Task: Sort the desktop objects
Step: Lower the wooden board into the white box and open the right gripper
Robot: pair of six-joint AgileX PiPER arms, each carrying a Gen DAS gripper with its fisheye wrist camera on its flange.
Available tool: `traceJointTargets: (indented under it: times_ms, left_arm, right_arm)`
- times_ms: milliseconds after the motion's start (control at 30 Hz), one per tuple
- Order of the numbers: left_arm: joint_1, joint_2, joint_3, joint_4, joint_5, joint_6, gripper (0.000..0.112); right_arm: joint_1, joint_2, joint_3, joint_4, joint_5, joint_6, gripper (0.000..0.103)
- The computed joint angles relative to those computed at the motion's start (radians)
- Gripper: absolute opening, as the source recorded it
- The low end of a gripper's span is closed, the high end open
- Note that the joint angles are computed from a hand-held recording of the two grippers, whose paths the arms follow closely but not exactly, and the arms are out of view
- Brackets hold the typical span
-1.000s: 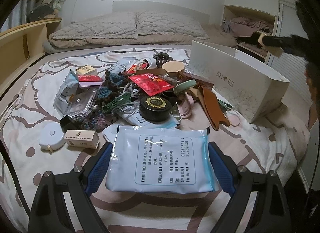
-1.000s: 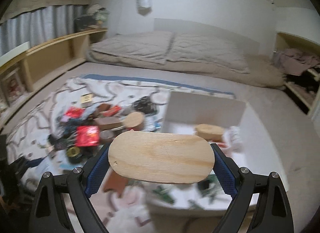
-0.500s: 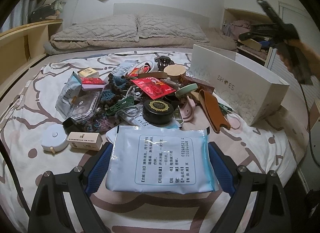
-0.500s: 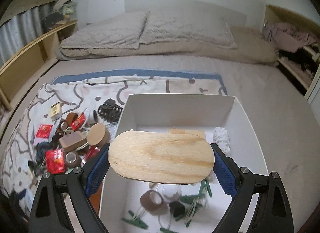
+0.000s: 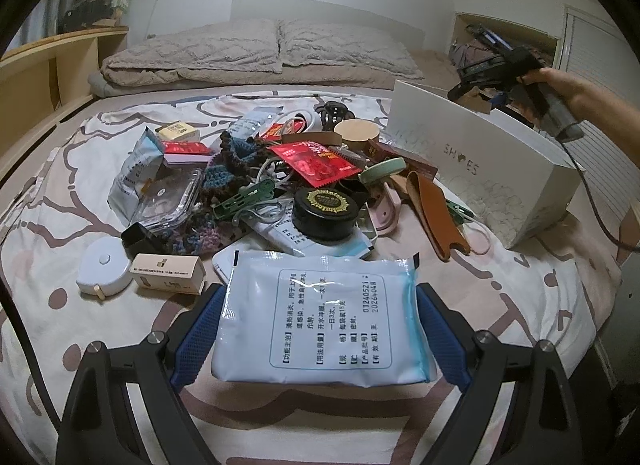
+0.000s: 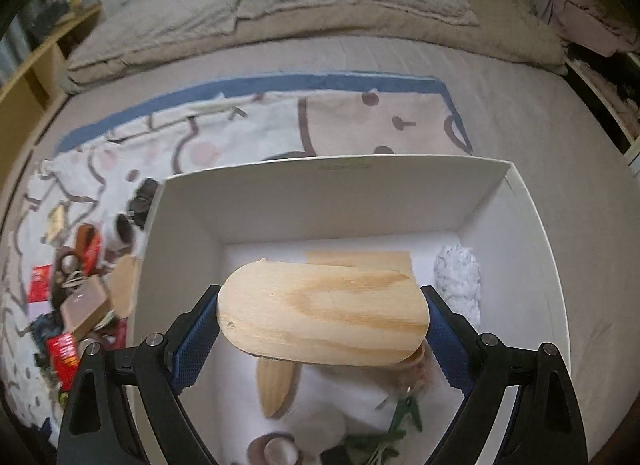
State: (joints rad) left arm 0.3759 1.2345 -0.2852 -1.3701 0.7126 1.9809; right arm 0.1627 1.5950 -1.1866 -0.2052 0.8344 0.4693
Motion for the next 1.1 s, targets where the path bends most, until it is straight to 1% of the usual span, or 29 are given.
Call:
traceJointTargets:
  times_ms: [167, 467, 700, 900, 1100]
  left_arm:
    - [-0.014, 0.027, -0.007, -0.012, -0.020, 0.007, 0.093]
    - [-0.028, 0.073, -0.019, -0.022, -0.044, 0.011, 0.093]
    - [-0.034, 0.098, -0.030, -0.020, -0.053, 0.007, 0.093]
    - [-0.036, 0.109, -0.037, -0.020, -0.057, 0.003, 0.093]
    - [-0.025, 0.101, -0.049, 0.005, -0.036, -0.035, 0.093]
  right_arm:
    - [-0.034, 0.112, -0.078, -0.007, 0.020, -0.027, 0.094]
    - [-0.085, 0.256, -0.188, 0.010, 0.052, -0.051, 0.094]
    - [-0.103, 0.317, -0.230, 0.039, 0.070, -0.078, 0.094]
    - [-0.118, 0.333, -0.240, 0.068, 0.063, -0.106, 0.094]
    - [-0.122, 0.344, -0.251, 0.072, 0.066, -0.132, 0.094]
